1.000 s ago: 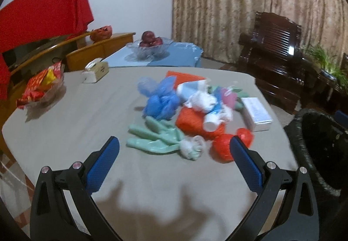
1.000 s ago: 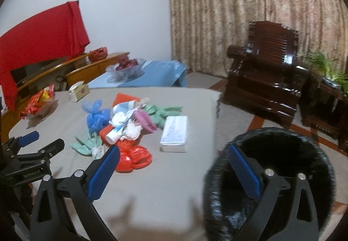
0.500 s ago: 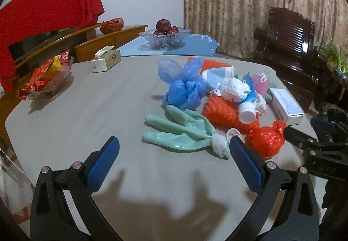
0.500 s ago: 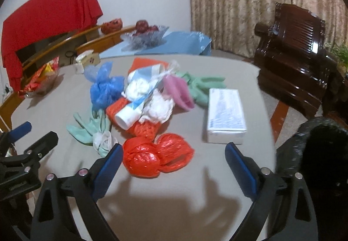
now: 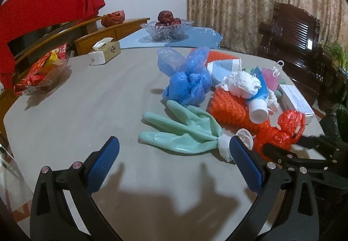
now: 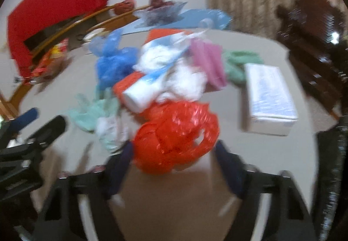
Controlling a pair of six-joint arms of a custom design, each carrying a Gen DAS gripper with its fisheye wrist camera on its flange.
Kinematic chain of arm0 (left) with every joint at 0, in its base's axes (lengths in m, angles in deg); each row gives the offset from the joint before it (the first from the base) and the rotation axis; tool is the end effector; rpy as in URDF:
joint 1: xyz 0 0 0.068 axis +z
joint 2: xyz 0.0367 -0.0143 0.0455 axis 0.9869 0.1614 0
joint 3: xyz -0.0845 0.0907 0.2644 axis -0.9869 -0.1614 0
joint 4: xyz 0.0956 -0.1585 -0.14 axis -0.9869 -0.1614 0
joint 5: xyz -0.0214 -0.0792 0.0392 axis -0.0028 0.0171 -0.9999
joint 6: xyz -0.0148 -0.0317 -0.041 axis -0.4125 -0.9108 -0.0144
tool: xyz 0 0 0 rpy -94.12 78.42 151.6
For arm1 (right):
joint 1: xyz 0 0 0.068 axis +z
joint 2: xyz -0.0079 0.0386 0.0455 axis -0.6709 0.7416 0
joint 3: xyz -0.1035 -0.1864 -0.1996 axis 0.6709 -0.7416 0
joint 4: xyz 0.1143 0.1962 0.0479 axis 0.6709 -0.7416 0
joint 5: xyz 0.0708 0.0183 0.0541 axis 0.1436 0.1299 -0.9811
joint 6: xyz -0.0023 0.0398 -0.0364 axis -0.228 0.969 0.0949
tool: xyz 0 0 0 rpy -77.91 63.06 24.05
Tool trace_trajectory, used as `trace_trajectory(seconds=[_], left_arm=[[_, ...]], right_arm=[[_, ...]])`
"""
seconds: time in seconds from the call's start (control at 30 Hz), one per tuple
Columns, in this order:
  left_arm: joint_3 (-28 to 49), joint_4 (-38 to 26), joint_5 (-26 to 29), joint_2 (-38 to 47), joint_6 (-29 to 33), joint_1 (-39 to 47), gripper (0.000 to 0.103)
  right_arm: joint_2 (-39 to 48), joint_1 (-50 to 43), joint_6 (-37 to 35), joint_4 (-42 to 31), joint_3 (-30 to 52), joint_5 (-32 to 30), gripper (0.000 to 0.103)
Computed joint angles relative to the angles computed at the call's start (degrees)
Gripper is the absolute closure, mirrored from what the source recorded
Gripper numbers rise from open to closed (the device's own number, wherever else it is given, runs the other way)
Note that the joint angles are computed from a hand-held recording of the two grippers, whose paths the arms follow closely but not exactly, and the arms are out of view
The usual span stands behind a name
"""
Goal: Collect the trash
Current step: 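Reach the right gripper to the red plastic bag and grasp it, then grasp the green glove with the left gripper while the right drops the red bag in the bin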
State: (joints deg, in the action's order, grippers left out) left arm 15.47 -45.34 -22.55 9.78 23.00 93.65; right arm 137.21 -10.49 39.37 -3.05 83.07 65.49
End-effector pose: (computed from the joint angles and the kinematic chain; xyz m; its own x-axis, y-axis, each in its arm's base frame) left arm 0.2265 0.0450 0.1984 -0.6370 0.0630 -0.7683 0.0563 0.9978 0.0351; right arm 0.2350 0.1413 0.1709 -0.7477 -0.0090 -0.6640 -0.1997 0.9567 0.2119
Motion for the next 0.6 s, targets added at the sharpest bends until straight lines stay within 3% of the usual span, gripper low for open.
trace_trajectory(seconds=[0.03, 0.17, 0.47, 0.6], left_arm=[[0.23, 0.01, 0.09, 0.57, -0.18, -0.10, 0.005], [0.58, 0.10, -0.02, 1.64, -0.51, -1.59, 0.005], [0.40, 3.42, -6.04, 5.79, -3.60, -11.75, 0.007], [1.96, 3.40, -8.87, 10.60, -4.82, -14.93, 0.023]], right_arm=[[-0.19, 0.16, -0.62, -0.24, -0.07, -0.92, 0.064], [-3.96, 1.04, -0.49, -1.40, -1.60, 1.00, 0.071], [-15.19, -3.09, 0.66, -6.14, -6.60, 3.83, 0.071], [-16.72, -3.80, 0.96, -6.97, -7.79, 3.89, 0.071]])
